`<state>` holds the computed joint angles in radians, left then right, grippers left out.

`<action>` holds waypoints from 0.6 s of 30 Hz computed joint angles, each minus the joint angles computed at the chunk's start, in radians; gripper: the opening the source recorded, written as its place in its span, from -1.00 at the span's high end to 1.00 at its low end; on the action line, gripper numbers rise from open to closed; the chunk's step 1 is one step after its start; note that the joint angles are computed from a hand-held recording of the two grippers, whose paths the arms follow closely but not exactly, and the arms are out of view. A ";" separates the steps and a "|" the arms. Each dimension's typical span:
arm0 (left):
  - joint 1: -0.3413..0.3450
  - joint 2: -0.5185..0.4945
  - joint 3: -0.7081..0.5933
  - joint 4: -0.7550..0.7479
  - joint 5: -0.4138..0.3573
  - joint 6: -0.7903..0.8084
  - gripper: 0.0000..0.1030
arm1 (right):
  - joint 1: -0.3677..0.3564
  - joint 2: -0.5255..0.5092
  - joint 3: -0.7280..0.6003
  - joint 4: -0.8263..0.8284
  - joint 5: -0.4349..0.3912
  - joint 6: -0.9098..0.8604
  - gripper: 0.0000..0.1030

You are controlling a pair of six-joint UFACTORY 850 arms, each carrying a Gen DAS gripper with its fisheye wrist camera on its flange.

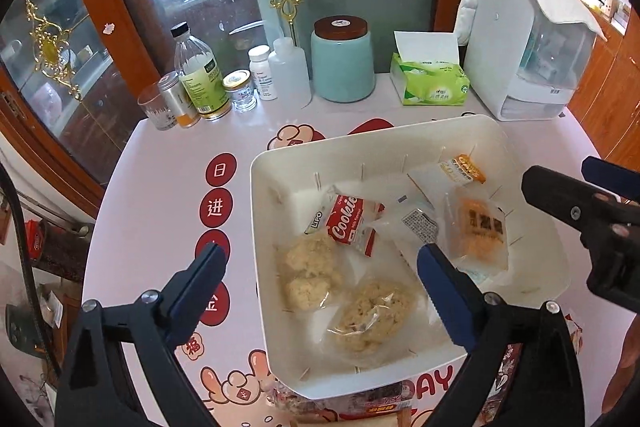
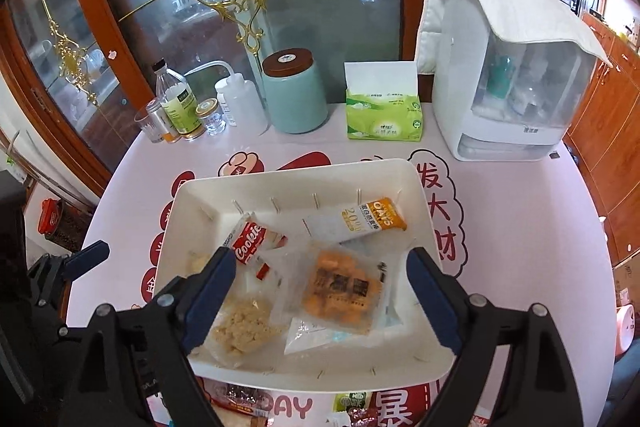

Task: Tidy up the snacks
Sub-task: 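Lower both bags into the white tray and open both grippers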

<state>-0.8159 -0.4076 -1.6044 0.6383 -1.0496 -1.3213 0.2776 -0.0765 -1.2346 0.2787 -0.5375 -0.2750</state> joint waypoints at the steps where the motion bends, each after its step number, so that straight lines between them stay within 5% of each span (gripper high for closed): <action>1: -0.002 0.003 0.003 0.001 0.002 -0.003 -0.87 | -0.001 0.001 0.002 0.005 -0.003 -0.004 -0.71; 18: -0.040 0.034 0.034 0.011 -0.012 -0.047 -0.87 | -0.010 0.046 0.048 0.022 -0.029 -0.027 -0.71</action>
